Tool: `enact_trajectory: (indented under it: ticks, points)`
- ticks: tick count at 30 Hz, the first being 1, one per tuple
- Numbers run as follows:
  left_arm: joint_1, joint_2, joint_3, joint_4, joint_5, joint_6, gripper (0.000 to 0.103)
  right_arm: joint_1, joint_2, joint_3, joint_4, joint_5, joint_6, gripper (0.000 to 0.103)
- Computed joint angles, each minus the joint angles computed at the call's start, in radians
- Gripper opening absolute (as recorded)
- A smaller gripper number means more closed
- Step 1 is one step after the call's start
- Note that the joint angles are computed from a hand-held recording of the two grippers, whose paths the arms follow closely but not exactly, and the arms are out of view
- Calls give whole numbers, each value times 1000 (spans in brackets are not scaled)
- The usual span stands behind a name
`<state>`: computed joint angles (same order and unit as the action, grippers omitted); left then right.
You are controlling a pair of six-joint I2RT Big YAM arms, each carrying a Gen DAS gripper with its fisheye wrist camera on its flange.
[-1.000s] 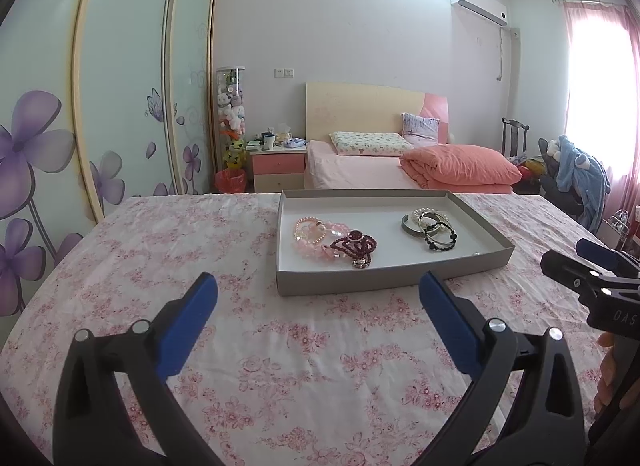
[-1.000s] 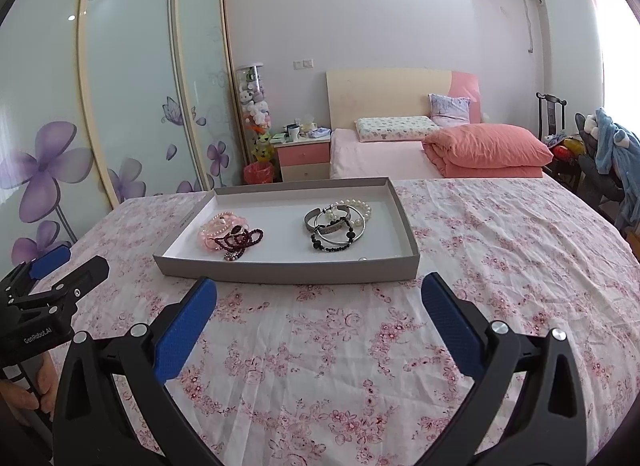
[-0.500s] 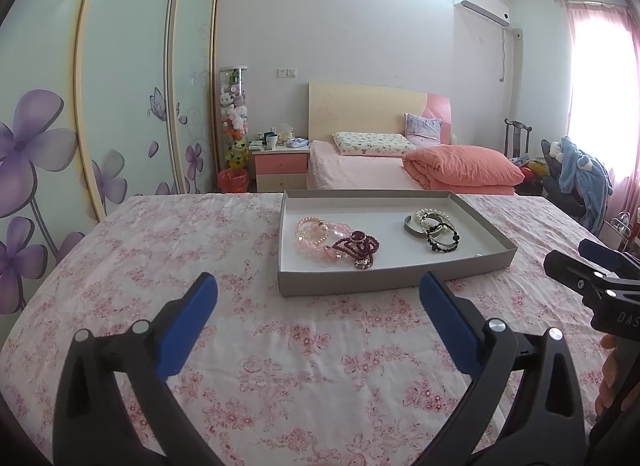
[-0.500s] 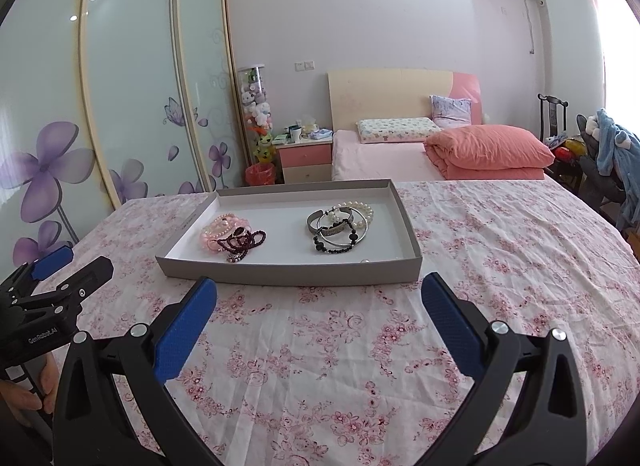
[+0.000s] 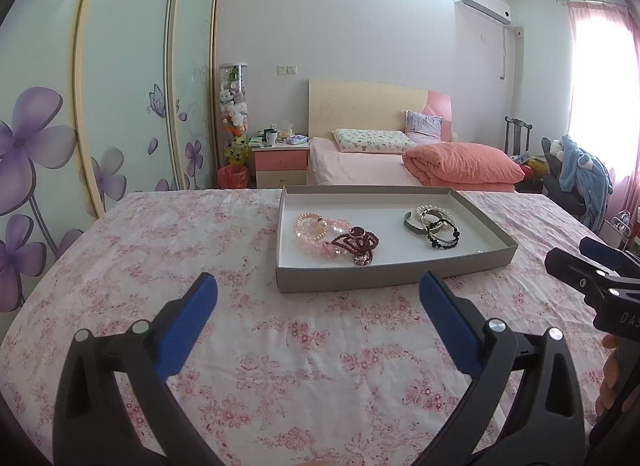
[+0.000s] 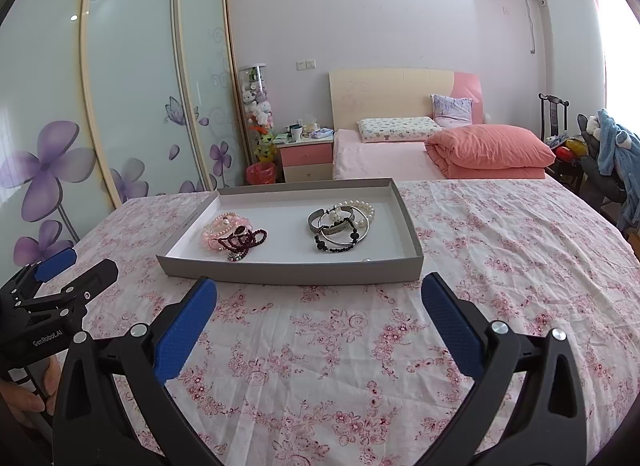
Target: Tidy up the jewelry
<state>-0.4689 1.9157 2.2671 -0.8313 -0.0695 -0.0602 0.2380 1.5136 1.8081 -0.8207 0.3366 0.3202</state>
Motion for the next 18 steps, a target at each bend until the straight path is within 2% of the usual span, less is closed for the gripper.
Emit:
enact_trajectory:
  ticks: [18]
  points:
    - [-3,-4,-11,0,-1,-5,99,1,2,3,-2,1,2,101]
